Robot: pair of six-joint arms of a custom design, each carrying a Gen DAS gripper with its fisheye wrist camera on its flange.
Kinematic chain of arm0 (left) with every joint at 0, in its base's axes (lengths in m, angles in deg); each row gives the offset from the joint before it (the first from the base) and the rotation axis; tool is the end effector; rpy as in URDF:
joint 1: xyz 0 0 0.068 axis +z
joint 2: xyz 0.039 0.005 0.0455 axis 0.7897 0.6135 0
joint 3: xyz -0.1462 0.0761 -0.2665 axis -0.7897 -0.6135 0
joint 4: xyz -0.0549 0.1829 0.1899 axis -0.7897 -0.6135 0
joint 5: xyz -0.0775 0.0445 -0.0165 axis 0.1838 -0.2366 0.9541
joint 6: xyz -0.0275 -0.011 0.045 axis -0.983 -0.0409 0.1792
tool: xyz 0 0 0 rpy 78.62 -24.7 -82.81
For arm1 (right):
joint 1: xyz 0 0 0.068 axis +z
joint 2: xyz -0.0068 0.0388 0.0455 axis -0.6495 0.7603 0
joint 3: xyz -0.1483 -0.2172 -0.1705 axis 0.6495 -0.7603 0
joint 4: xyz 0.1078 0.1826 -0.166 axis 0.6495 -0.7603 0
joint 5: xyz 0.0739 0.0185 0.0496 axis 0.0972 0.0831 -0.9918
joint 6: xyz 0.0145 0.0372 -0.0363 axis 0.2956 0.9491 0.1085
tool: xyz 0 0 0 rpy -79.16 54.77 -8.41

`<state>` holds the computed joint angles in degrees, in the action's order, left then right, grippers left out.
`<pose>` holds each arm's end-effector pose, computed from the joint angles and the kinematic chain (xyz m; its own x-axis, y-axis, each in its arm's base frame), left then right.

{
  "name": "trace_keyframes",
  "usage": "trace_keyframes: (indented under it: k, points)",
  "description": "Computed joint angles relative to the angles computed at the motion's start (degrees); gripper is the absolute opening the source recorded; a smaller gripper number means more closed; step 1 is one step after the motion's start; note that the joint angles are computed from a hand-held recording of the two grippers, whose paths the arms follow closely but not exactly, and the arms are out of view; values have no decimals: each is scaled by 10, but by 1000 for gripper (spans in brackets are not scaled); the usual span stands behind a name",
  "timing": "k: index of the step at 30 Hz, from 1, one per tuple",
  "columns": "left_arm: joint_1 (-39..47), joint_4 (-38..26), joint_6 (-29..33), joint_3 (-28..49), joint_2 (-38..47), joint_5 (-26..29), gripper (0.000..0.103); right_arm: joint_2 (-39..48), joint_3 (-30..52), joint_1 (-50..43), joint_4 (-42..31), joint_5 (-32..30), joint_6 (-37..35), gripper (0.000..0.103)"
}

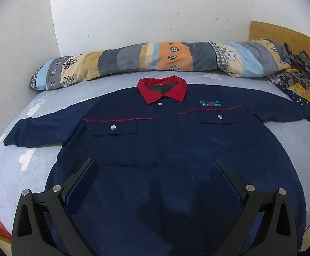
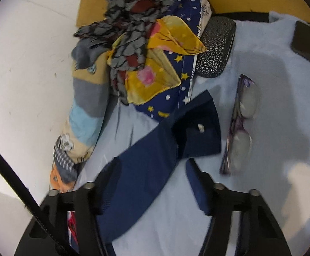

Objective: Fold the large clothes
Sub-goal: 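Grasp the navy sleeve cuff with the right tool and lift it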

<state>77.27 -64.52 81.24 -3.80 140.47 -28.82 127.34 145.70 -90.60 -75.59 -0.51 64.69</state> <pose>0.2733 0.1119 0.2875 -0.6279 0.2160 -0.7477 0.2221 0.9705 0.0938 0.2380 -0.2548 0.2447 -0.1707 0.9365 -0.3063 0.6262 0.3431 0.7001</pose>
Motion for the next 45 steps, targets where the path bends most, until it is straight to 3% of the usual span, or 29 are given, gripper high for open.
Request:
trace_keyframes:
  k: [9, 11, 15, 21, 26, 31, 35, 39, 45]
  points:
    - [-13, -14, 13, -3, 8, -9, 103, 111, 64, 14, 34, 36, 16, 59]
    - [-16, -14, 16, -6, 7, -11, 103, 136, 85, 17, 33, 45, 24, 38]
    - [-19, -10, 15, -9, 6, -13, 103, 162, 100, 18, 38, 50, 27, 6]
    - [-5, -19, 15, -1, 1, 2, 103, 64, 36, 39, 129, 62, 29, 4]
    - [21, -24, 8, 12, -10, 29, 103, -10, 88, 92, 82, 68, 36, 4]
    - [58, -46, -2, 45, 3, 56, 103, -61, 217, 231, -11, 138, 11, 4]
    - [95, -50, -13, 73, 19, 74, 103, -52, 336, 400, -77, 222, -1, 4]
    - [132, -53, -22, 102, 38, 91, 103, 15, 464, 587, -122, 310, -30, 4]
    - [197, -48, -45, 150, 75, 115, 103, 234, 655, 814, -170, 383, -59, 4]
